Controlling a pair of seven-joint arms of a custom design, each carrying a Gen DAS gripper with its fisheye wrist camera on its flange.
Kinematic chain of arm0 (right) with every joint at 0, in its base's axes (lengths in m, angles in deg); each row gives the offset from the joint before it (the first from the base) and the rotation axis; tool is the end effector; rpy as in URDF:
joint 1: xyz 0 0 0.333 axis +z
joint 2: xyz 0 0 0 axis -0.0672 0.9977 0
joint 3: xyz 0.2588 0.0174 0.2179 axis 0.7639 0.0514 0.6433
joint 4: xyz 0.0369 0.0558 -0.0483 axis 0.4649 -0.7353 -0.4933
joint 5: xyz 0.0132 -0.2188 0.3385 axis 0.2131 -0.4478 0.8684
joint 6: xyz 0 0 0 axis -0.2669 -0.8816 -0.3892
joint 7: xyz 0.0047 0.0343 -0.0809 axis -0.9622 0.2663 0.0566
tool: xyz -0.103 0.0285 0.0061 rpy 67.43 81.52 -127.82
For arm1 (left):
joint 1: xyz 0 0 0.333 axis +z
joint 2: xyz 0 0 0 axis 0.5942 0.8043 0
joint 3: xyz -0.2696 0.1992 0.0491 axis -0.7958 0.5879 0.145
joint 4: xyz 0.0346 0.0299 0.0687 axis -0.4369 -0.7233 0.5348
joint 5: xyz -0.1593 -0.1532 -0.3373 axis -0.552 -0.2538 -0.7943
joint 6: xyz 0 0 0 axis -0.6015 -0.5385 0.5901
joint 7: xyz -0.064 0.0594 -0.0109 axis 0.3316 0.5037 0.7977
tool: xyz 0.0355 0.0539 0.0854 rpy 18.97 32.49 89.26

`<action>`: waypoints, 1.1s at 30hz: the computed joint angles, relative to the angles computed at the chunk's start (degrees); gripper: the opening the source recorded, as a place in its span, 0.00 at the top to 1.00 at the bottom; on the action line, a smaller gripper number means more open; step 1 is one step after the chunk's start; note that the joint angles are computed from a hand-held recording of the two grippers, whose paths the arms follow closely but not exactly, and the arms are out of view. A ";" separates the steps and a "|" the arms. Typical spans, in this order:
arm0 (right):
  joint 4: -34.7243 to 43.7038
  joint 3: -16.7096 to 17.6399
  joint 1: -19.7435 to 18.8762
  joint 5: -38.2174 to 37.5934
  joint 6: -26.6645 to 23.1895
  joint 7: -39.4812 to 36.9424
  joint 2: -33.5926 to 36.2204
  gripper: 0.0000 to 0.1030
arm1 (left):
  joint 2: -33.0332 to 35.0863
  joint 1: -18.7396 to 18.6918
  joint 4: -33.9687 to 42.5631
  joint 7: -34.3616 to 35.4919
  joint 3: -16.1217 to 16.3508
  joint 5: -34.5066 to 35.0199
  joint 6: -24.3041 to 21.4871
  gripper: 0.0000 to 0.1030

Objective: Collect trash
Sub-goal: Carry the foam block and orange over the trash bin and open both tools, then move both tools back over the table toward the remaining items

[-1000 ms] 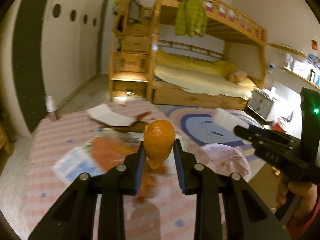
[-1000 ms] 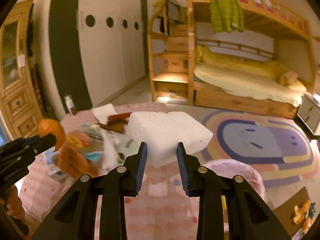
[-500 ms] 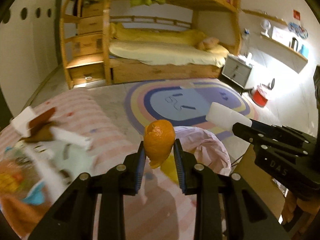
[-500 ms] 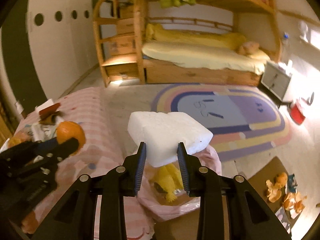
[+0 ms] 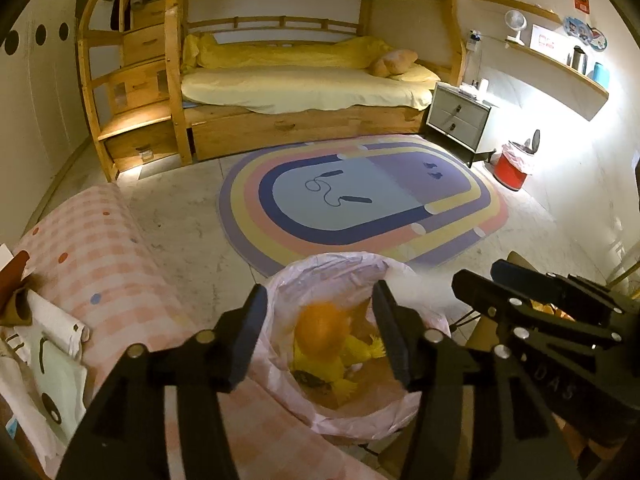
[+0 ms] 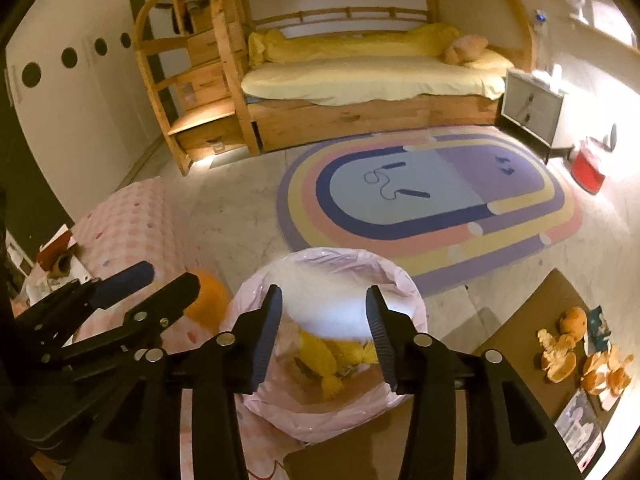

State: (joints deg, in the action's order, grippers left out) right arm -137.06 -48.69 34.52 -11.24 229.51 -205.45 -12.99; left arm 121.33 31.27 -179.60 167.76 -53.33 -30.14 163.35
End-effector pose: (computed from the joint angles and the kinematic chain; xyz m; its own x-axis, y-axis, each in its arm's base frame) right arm 0.6238 0.4142 0.3082 -0.2163 -0.9652 -0.1470 -0.6799 0.2569 -0.6868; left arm 0.6915 -0.2523 0.2945 -0.4795 -0.8740 0.0793 -0.6363 0.2840 -0.7173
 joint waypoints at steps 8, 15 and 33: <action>-1.68 -2.15 2.74 -5.19 -2.77 8.09 -2.02 0.53 | -3.46 -0.15 -3.95 -2.93 2.00 -1.48 3.50 0.44; -2.44 -0.86 3.68 -15.79 -4.34 18.67 -4.29 0.53 | -12.19 5.71 -16.87 -7.85 -0.02 -0.24 12.20 0.42; 24.27 12.74 0.24 1.19 6.24 -23.00 13.52 0.39 | -27.88 7.98 -39.50 -18.28 14.34 -2.58 24.22 0.35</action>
